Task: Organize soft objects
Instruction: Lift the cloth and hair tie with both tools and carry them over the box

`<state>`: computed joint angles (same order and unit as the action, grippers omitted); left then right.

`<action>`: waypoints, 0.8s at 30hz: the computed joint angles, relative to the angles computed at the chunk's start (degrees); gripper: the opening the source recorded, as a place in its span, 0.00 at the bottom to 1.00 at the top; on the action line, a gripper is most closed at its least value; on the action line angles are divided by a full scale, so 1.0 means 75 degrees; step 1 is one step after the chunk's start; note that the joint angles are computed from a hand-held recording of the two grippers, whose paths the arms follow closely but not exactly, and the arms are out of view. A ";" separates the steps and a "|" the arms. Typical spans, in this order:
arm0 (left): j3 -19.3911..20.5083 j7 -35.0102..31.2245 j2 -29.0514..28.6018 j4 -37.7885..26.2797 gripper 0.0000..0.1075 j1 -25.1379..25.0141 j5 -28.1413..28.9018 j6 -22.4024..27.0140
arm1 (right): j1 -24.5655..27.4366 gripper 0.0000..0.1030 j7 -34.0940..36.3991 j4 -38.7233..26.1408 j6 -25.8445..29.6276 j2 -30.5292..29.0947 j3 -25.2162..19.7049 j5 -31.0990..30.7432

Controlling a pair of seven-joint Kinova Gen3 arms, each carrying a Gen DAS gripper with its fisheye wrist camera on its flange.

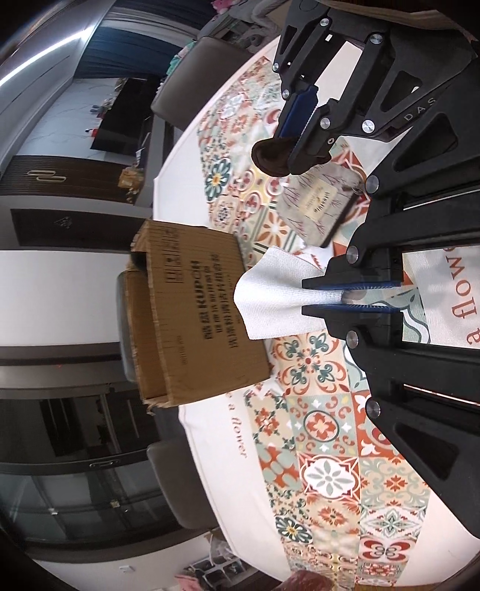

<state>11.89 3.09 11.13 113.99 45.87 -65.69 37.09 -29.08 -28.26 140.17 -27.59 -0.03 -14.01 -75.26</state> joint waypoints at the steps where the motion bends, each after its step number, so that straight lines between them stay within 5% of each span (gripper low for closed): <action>1: 0.0027 0.0019 -0.0041 -0.0051 0.07 0.0063 0.0013 0.0145 | 0.0005 0.16 0.0058 0.0010 0.0017 -0.0086 0.0005 -0.0018; 14: 0.0466 0.0473 -0.0295 -0.0510 0.07 0.0380 -0.0132 0.1477 | 0.0844 0.16 0.0502 -0.0006 0.0240 -0.1056 -0.0618 0.0146; 24: 0.0584 0.0458 -0.0324 -0.0936 0.07 0.0418 -0.0442 0.2124 | 0.1544 0.16 -0.0197 -0.0245 0.0462 -0.1193 -0.0817 0.1462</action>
